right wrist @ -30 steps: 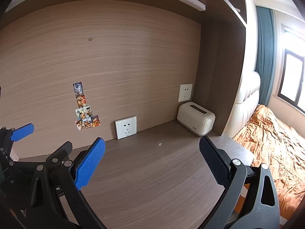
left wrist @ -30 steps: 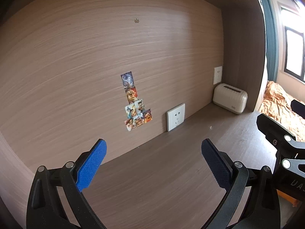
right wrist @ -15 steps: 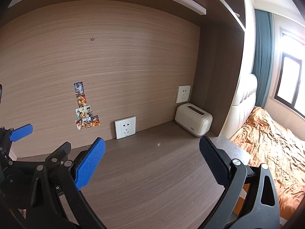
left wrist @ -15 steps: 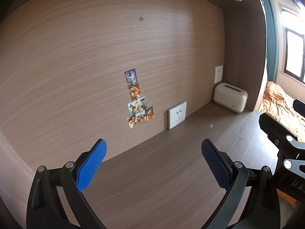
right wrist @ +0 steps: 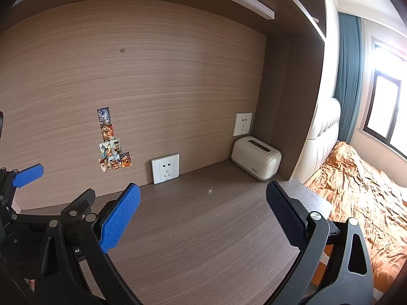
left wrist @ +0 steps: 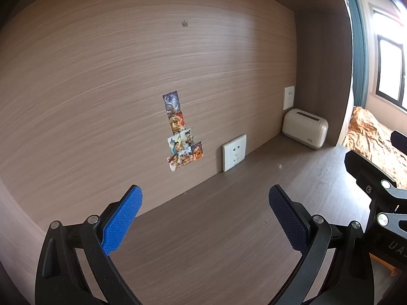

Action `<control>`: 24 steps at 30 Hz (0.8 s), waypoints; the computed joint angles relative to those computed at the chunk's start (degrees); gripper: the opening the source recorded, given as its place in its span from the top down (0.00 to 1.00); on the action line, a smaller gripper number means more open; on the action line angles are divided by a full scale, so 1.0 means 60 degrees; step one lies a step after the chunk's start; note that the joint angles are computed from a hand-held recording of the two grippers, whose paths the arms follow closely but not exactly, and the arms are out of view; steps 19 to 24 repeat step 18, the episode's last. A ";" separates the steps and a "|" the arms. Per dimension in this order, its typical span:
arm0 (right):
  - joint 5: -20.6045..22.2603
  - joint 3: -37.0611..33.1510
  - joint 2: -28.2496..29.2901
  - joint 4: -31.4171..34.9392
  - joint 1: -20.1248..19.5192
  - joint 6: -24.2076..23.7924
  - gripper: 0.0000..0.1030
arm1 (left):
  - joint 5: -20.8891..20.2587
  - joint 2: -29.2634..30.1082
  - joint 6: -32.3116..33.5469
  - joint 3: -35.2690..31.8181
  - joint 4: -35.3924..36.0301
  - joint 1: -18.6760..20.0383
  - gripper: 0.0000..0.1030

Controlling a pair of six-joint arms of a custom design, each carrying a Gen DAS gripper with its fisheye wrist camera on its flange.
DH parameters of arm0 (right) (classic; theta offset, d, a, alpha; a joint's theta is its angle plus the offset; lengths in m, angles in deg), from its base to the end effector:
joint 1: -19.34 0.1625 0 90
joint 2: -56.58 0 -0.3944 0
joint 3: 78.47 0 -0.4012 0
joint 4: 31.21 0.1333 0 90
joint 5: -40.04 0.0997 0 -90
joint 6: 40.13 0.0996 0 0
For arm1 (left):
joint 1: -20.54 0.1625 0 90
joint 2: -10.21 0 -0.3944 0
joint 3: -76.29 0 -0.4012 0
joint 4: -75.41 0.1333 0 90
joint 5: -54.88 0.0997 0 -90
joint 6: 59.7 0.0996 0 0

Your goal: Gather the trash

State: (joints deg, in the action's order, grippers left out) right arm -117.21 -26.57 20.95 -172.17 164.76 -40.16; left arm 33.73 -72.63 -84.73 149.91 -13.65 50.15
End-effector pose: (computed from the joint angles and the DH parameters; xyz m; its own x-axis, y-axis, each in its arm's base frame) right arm 0.6901 -0.4254 0.3049 -0.6513 -0.0208 0.7586 -0.6773 0.4667 -0.5687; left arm -0.3656 -0.4679 0.5969 -0.6313 0.0172 -0.7753 0.6547 0.5477 -0.5210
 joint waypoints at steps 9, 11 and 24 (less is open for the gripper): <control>-0.0054 -0.0071 0.0049 0.0069 0.0004 0.0010 0.04 | -0.0018 0.0014 -0.0013 -0.0037 0.0136 0.0005 0.05; -0.0061 -0.0073 0.0055 0.0060 -0.0001 0.0013 0.04 | -0.0062 0.0028 0.0063 -0.0051 0.0074 0.0030 0.05; -0.0047 -0.0038 0.0037 0.0021 0.0001 -0.0029 0.04 | 0.0003 0.0070 0.0256 -0.0033 -0.0098 0.0068 0.05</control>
